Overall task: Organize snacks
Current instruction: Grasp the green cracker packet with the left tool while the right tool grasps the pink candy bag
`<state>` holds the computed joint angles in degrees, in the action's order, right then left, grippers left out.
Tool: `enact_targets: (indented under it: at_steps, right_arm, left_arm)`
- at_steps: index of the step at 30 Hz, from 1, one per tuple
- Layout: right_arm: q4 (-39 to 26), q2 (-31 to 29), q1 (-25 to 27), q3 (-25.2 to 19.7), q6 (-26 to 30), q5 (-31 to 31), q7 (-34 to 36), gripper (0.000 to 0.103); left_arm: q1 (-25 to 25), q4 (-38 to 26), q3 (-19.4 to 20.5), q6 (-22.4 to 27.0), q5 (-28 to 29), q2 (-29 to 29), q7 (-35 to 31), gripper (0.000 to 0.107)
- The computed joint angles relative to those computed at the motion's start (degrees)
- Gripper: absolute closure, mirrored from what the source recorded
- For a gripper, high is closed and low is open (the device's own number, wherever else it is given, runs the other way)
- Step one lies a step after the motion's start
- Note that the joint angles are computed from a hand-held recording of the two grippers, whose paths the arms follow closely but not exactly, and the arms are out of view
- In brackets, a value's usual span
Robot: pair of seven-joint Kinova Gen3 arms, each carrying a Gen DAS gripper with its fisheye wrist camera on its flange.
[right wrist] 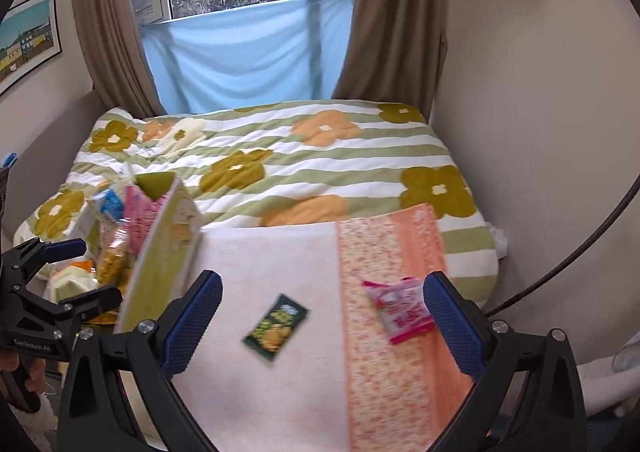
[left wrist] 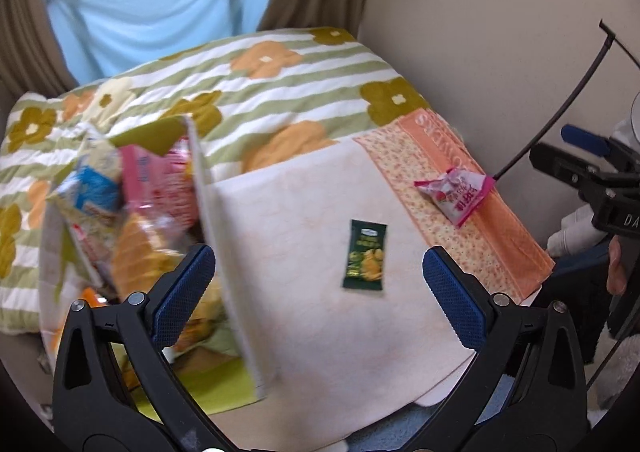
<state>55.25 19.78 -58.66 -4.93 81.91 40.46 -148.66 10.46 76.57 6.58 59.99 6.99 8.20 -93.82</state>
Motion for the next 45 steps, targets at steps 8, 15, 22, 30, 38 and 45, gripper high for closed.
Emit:
enact_targets:
  at_steps: [8,15,22,30,38,45]
  right_arm:
    - [12.48,-6.3,12.67,-1.9,-9.18,-8.3,6.58,0.003]
    - [18.74,-5.74,21.61,-2.51,-16.07,-16.32,17.85,0.003]
    - [23.09,-4.66,24.43,-1.8,-23.27,-19.77,21.48,0.003]
    - [24.69,-3.21,25.31,-1.37,-25.48,-22.45,22.96,0.003]
    - [23.69,-1.54,24.41,-0.56,-23.56,-21.63,23.58,0.003]
    - [23.02,-0.16,23.45,-0.33,-21.9,-20.25,25.25,0.003]
  left_arm:
    - [7.2,-2.87,1.06,-0.64,-4.28,8.89,10.07,0.005]
    - [10.6,-6.02,-0.08,1.16,-7.75,15.36,15.73,0.005]
    - [12.2,-10.07,-0.46,6.58,-9.7,21.52,15.23,0.011]
    - [14.21,-14.57,-1.01,10.67,-11.86,26.16,12.61,0.019]
    - [14.01,-17.05,-1.14,12.9,-11.32,28.45,9.42,0.035]
    - [14.07,-19.42,-0.76,15.21,-10.53,29.18,6.15,0.064]
